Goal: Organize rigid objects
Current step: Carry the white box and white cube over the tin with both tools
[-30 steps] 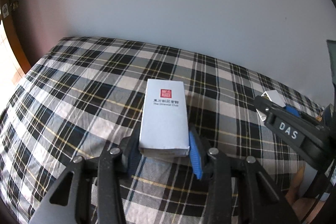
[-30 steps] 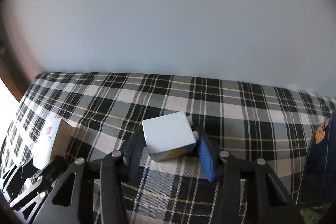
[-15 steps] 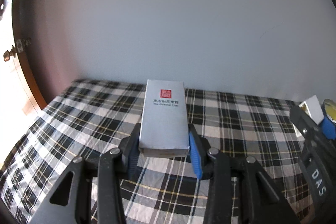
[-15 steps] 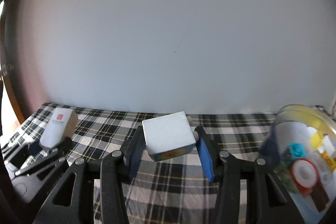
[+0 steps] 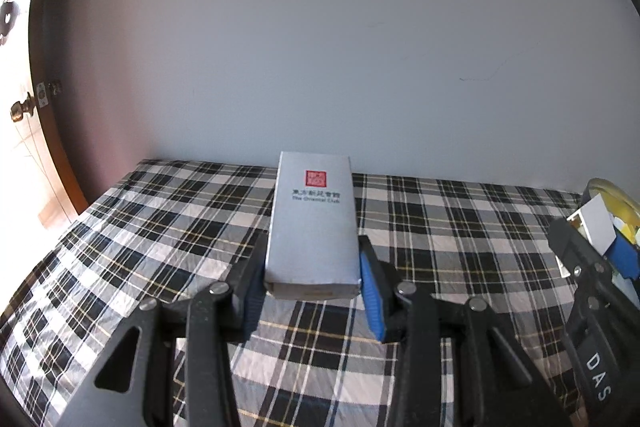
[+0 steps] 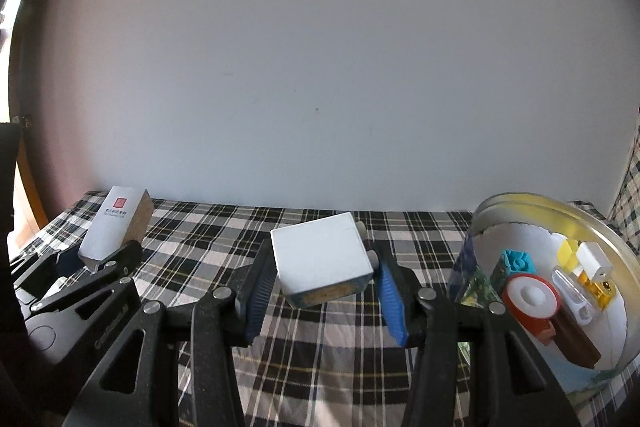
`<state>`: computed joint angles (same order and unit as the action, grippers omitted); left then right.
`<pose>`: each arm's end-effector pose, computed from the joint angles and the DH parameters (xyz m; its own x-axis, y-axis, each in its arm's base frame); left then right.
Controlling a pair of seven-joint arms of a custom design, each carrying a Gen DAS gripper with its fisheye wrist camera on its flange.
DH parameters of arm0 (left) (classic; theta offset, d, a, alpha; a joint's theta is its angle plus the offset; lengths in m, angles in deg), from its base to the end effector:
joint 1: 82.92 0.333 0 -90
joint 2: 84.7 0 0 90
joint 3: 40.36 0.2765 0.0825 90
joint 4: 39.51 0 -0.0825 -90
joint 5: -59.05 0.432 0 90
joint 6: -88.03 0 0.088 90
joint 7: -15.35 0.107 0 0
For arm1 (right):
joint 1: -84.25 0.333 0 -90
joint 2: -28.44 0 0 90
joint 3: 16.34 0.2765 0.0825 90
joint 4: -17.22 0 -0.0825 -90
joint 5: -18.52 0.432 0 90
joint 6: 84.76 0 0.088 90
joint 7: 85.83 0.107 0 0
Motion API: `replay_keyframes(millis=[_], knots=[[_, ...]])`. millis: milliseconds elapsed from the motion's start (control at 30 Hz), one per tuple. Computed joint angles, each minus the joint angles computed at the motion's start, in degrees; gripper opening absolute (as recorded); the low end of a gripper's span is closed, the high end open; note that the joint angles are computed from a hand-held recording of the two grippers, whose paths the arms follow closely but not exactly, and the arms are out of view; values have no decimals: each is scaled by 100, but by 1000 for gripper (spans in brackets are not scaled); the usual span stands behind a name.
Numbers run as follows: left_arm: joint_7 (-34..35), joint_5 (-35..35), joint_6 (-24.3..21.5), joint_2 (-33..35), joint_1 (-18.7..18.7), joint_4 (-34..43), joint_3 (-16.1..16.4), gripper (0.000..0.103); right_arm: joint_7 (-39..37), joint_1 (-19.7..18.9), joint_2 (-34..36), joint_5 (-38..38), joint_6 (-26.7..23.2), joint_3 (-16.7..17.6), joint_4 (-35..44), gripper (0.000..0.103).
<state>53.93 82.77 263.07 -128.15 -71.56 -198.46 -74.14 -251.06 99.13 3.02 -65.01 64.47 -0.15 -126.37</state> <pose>0.4089 -0.1843 0.4334 0.0449 -0.9990 -0.0030 -0.5196 -0.0208 -0.8542 0.4187 0.2728 0.4135 -0.1285 -0.9912 0.0328 -0.4042 0.0221 -0.9144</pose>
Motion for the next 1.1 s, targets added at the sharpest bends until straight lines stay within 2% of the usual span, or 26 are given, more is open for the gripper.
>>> replay_keyframes(millis=[167, 333, 500, 700, 833, 1100], knots=[[-90, 6, 20, -151, 56, -74, -107, 41, -74, 6, -152, 81, 104, -26, -133, 51], [-52, -13, -32, -224, -140, -141, -25, 41, -125, -31, -235, 41, 179, 8, -217, 51], [-142, -4, -71, -415, -213, -222, -131, 41, -202, -77, -388, 113, 370, -22, -373, 51], [-196, -33, -116, -584, -446, -349, -96, 41, -382, -192, -864, 295, 534, 18, -773, 51], [-175, -92, -141, -720, -726, -495, 28, 41, -571, -297, -1206, 512, 652, 89, -1039, 51], [-366, -82, -252, -948, -845, -554, -173, 41, -883, -543, -1868, 852, 822, 350, -1511, 51]])
